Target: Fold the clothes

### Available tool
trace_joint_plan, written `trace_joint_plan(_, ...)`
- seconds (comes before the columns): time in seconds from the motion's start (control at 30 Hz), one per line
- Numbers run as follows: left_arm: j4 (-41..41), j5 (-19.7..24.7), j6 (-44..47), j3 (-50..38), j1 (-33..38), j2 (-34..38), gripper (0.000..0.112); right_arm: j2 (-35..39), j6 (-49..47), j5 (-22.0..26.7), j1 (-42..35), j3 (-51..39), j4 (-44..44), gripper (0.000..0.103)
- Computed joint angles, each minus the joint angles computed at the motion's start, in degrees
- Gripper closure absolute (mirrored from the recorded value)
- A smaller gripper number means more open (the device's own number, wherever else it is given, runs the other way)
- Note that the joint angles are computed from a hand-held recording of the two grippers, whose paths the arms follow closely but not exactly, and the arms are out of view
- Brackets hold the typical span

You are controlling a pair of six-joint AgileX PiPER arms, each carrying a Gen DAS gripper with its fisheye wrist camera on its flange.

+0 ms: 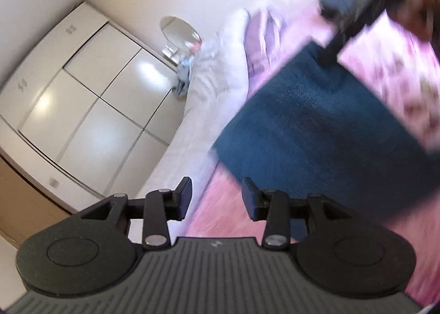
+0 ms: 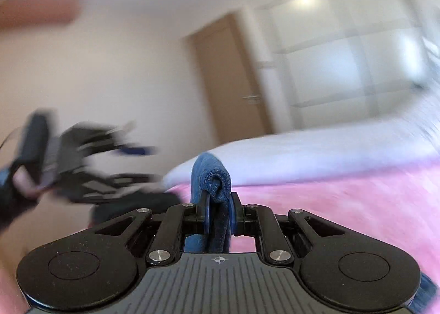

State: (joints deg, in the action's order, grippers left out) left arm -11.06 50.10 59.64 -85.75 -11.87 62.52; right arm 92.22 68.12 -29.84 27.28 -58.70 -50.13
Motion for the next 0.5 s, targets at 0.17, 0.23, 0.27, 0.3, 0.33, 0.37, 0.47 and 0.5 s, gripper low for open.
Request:
trace_joint_plan(0.17,0.5,-3.86,-4.26,5.79,-4.31,7.65,0.076,12.5,13.19,-5.07,-14.89,5.23,2.07,0.09)
trace_joint_plan(0.23,7.25,-4.01,-12.26,9.23,-10.95,8.37,0.076,14.9,10.93,-6.84,-15.88,7.28,5.07,0.088)
trace_joint_plan(0.27,9.23,-4.86,-14.71,12.35,-12.08,7.64,0.076,15.25,10.69,-8.69,-16.28,8.17,6.21,0.079)
trace_joint_plan(0.3,9.17,-5.59,-15.01,15.13,-12.09,7.31,0.076,15.17,11.13,-9.8,-16.54,8.62,6.86,0.076)
trace_joint_plan(0.33,9.35,-5.98,-15.55,17.56,-12.2,7.2,0.076,15.22,11.3,-10.62,-16.71,8.62,7.51,0.067)
trace_joint_plan(0.37,10.46,-6.07,-18.38,17.69,-13.52,8.36,0.076,15.34,11.29,-11.55,-16.86,8.5,8.21,0.055)
trace_joint_plan(0.47,11.19,-7.05,-23.67,17.43,-14.37,12.78,0.076,16.57,15.27,-12.78,-19.74,6.95,3.77,0.045)
trace_joint_plan(0.5,10.19,-7.48,-23.9,17.46,-13.71,13.69,0.076,16.83,16.75,-10.87,-19.46,5.86,2.81,0.05)
